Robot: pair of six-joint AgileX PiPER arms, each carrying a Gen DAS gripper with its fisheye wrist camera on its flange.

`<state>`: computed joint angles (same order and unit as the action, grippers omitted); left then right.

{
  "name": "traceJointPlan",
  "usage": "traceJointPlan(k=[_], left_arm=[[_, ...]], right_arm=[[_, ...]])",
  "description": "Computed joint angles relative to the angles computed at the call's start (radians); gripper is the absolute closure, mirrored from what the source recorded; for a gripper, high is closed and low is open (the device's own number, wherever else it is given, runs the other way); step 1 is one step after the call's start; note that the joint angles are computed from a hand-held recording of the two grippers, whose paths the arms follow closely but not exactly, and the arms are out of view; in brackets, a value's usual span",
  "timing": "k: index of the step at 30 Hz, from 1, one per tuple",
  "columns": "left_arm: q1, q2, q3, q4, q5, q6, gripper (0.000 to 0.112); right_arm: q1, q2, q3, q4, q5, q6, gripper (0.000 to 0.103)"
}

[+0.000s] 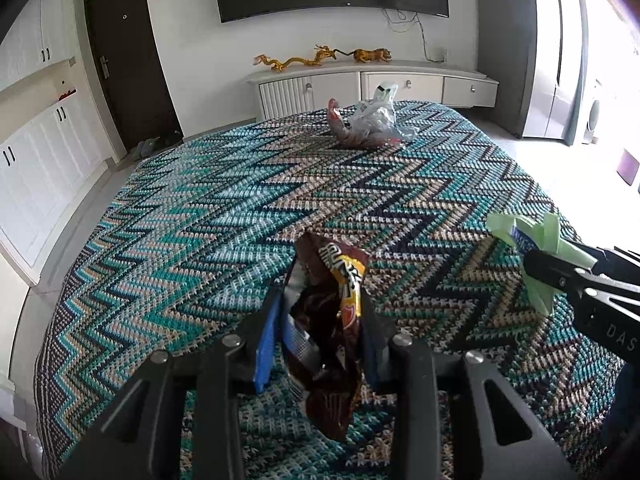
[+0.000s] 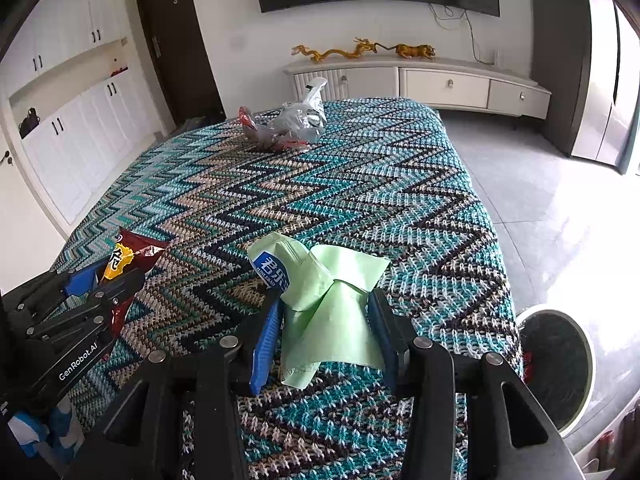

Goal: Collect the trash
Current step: 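Lift and hold the brown chip bag and green paper above the rug, then open the left gripper, setting the brown chip bag down on the rug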

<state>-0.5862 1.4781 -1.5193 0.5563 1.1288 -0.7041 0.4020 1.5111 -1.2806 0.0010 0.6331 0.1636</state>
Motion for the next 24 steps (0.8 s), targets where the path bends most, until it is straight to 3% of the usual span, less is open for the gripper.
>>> traceJointPlan(k=[11,15,24], left_arm=[[-0.012,0.004,-0.010,0.025,0.021,-0.009,0.075],[-0.013,0.000,-0.010,0.039,0.026,-0.018,0.064],[-0.019,0.004,-0.019,0.057,0.042,-0.028,0.062]], right_arm=[[0.003,-0.001,0.004,0.004,-0.005,-0.003,0.055],[0.004,-0.001,-0.001,0.006,-0.001,-0.005,0.052],[0.006,-0.009,0.002,0.008,-0.006,-0.005,0.048]])
